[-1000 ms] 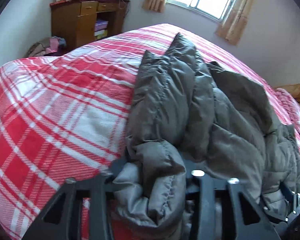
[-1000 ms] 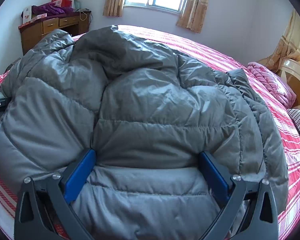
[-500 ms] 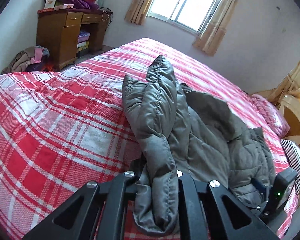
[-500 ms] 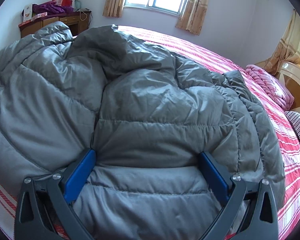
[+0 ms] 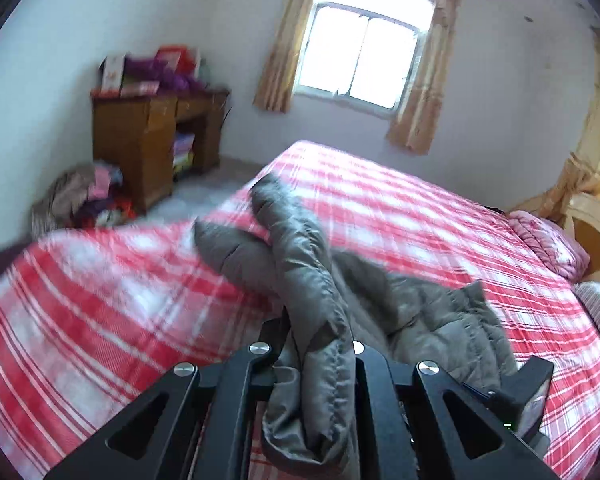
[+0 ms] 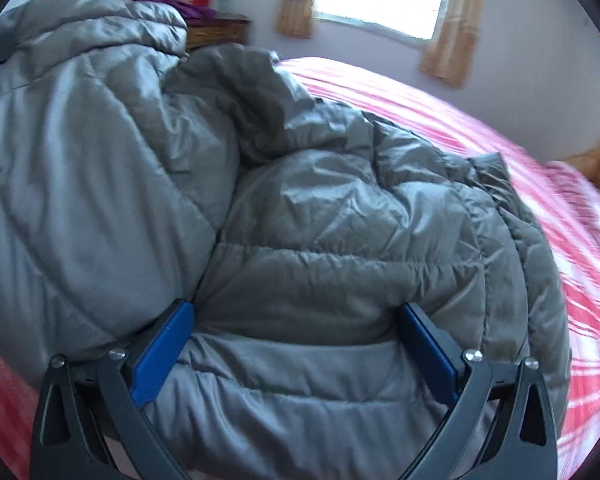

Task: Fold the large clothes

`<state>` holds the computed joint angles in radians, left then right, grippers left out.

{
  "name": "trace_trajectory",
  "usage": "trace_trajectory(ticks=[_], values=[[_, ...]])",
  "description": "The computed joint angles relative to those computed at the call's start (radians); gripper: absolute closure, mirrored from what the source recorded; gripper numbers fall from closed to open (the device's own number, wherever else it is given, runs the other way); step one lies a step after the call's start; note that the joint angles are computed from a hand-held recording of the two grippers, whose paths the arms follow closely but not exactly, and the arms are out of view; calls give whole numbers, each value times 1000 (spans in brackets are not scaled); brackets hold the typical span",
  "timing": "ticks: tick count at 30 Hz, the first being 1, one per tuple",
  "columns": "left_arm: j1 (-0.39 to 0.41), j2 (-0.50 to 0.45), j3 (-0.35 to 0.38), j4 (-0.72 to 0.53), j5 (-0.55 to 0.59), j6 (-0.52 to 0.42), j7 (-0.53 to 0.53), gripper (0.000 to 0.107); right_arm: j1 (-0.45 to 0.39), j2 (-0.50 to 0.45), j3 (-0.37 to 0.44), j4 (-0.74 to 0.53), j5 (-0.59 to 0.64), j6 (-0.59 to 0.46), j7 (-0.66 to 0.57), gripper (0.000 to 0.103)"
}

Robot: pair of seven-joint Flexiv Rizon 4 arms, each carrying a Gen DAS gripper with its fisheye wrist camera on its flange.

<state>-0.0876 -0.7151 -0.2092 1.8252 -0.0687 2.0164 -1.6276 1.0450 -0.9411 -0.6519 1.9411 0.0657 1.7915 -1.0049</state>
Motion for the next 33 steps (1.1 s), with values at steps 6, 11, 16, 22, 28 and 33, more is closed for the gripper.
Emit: trace_trajectory(ticks=[6,11,16,22,28,33], values=[[-218,-18,111,-122,-86,-21,111,101,-20,93,-10,191,136,221,-102,0],[-440,-135,229,-324,-188,-97,265,101,-180,109,96,260,261,348,-99,0],[-635,-326,405,-568,-260,-272,387,101,-317,112,196,280,353,406,-85,0],[-762,-514,623,-766,-209,-441,320,100,-456,118,291,274,384,395,-119,0],[-833,-469,736,-689,-105,-382,239,77,-584,144,383,262,351,383,-117,0],[-832,-325,690,-482,-79,-121,207,8,-553,144,338,251,373,341,-133,0]])
